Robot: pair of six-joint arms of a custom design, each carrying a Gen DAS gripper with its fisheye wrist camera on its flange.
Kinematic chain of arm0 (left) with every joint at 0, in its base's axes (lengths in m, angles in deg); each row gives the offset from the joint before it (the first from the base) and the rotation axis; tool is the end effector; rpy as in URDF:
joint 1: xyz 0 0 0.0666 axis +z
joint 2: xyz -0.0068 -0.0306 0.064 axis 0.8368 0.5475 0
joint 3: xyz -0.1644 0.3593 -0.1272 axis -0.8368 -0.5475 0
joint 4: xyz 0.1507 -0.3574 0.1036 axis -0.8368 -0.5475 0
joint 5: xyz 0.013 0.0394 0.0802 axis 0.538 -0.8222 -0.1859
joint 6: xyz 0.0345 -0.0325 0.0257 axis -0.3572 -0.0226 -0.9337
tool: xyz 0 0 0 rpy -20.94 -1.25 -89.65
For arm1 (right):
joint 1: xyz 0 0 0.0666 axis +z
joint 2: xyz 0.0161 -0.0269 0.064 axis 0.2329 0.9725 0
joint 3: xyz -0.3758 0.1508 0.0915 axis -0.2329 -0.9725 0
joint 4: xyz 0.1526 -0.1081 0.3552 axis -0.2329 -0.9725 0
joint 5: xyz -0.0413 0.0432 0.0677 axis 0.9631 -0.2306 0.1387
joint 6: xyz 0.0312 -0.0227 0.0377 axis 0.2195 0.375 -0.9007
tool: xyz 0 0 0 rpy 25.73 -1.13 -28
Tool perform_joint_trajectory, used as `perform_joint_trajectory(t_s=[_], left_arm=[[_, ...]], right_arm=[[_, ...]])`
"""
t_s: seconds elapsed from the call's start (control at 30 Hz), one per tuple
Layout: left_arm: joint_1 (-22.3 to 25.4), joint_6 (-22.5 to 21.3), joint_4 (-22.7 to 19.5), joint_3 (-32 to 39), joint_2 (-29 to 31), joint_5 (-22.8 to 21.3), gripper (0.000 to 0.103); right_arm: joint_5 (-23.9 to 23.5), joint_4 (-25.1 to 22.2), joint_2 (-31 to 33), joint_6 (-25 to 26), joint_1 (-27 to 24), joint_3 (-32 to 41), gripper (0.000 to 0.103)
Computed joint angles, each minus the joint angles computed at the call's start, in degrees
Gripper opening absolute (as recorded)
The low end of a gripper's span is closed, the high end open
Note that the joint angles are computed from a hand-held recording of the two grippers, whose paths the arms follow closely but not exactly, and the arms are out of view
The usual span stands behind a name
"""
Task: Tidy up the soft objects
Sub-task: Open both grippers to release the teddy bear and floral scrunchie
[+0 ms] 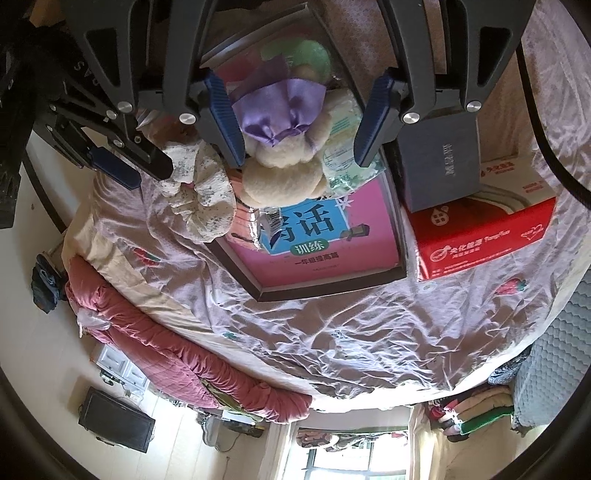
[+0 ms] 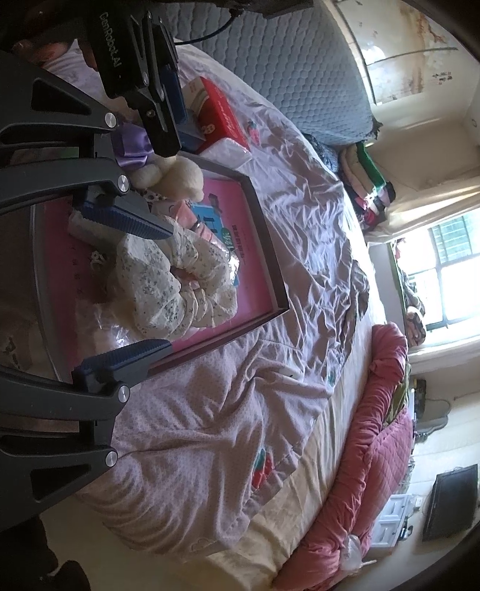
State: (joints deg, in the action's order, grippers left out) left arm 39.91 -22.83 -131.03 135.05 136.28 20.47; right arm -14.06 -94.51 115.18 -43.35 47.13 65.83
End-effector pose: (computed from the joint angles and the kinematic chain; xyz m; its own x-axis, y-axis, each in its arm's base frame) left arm 0.6366 -0.1953 0.5003 -0.8124 0.0303 -0.5823 0.1487 0.9764 -0.1566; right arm 0.6144 0.4008 0.4755 -0.7326 0.0546 -0.6785 -0.1158 0.9722 0.2033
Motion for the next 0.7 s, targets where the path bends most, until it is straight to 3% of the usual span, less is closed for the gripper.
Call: perform_joint_trajectory(t_s=[0.23, 0.37, 0.53, 0.7], left_arm=[[0.25, -0.03, 1.27, -2.78, -2.41, -1.17, 0.065], [0.62, 0.34, 1.20, -3.75, -3.46, -1.41, 0.066], [1.02, 0.88, 1.13, -5.08, -4.92, -2.61, 0.068], [1.36, 1.86, 1.51, -7.87, -7.51, -3.80, 0.069]], right_arm=[[0.86, -0.49, 0.26, 0.92, 0.80, 1.49, 0.059], [2.57, -0.55, 0.29, 2.02, 1.41, 2.46, 0.067], [3.95, 1.44, -1.02, 2.48, 1.86, 1.40, 0.068], [6.88, 6.62, -4.21, 4.92, 3.01, -2.84, 0.075]])
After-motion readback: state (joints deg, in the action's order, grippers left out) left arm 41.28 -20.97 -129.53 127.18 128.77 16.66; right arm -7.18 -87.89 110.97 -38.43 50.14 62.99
